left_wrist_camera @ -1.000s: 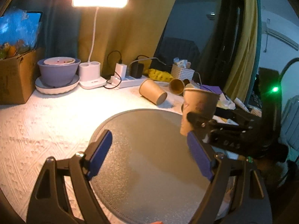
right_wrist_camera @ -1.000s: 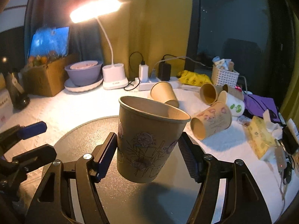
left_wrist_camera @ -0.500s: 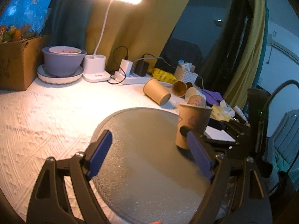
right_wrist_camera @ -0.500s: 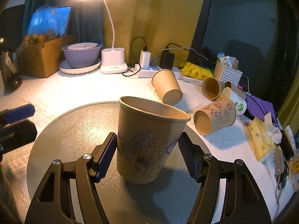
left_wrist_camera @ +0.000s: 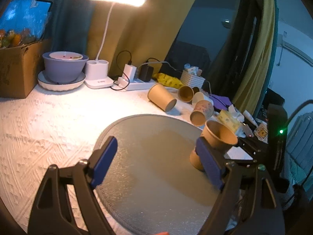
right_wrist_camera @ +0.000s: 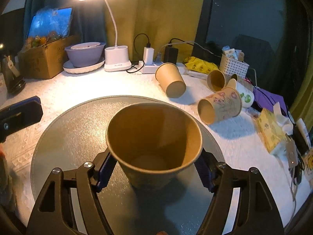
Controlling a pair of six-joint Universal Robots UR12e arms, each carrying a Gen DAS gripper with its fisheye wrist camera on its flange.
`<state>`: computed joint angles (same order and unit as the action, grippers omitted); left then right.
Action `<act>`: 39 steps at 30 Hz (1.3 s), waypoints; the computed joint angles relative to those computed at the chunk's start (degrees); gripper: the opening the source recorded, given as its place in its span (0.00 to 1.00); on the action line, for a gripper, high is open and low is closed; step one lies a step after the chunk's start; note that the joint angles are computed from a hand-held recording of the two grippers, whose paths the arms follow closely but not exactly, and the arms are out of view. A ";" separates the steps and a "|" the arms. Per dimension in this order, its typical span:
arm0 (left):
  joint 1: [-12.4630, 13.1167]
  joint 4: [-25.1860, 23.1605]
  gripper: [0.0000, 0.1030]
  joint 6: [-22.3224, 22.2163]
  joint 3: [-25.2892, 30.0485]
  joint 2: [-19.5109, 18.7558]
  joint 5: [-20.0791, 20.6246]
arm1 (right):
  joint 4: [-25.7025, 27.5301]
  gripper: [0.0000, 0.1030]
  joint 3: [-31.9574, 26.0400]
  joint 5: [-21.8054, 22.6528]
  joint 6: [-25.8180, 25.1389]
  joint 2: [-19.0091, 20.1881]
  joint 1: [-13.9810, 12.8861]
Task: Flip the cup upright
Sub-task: 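Rotate the cup upright with the right gripper and lower it to the mat, then open the right gripper and release the upright cup on the mat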
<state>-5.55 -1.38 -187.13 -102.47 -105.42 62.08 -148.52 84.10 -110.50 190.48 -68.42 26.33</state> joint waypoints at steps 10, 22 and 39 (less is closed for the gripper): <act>-1.50 0.60 0.81 5.00 -0.49 0.71 2.54 | -0.56 0.74 3.06 -0.08 1.96 -2.68 0.14; -2.73 0.29 0.81 7.77 -1.86 2.01 3.65 | -1.10 0.74 6.59 -0.81 4.77 -6.14 0.29; -3.25 12.22 0.95 5.50 -3.73 4.49 0.38 | -6.57 0.74 8.43 -7.62 4.64 -9.99 1.65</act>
